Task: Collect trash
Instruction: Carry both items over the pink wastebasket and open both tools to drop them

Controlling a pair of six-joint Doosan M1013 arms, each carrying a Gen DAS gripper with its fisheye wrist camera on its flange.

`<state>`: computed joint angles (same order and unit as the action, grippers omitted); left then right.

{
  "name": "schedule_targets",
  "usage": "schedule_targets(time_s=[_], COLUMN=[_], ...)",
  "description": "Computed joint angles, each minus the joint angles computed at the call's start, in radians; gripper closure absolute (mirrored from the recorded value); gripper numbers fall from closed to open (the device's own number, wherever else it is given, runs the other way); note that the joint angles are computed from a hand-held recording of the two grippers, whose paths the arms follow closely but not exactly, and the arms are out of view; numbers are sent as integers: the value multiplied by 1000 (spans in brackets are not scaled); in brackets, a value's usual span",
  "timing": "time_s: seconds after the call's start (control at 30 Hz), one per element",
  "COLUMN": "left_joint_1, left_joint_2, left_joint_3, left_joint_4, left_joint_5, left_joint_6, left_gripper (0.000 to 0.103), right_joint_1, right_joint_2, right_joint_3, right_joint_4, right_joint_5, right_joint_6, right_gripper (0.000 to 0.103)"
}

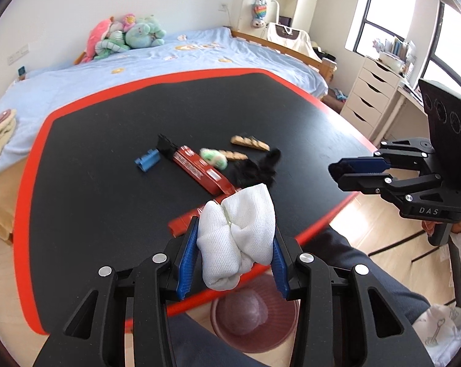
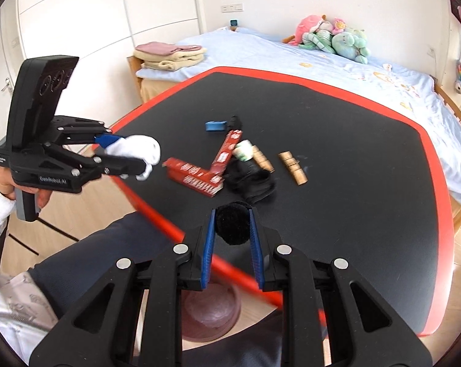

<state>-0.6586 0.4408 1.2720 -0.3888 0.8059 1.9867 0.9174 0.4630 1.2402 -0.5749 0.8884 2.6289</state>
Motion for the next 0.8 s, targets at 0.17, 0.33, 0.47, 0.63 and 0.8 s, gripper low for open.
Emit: schedule_targets(time_s=[0.17,0.33,0.47,0.63,0.8], left_joint_1=[-4,-11,-22,-28,-30], left_joint_2=[-25,-47,-58,-63,-65], left_joint_3=[51,101,138,157,159], left_joint_4=[-19,-36,-42,-51,-59], left_joint_5=[16,34,45,60,66], left_joint_6=[26,47,56,61,66], left_gripper=[62,61,61,61,61], right_joint_1=[24,40,48,54,55], right_joint_2=[4,17,26,29,29], right_joint_3=[5,11,21,27,26], right_joint_4=[23,89,137,162,168], right_joint_5=[-10,-33,-55,-68,-77], right_joint_6=[-1,-32,-48,-50,-55], right_gripper=[82,82,82,82,81])
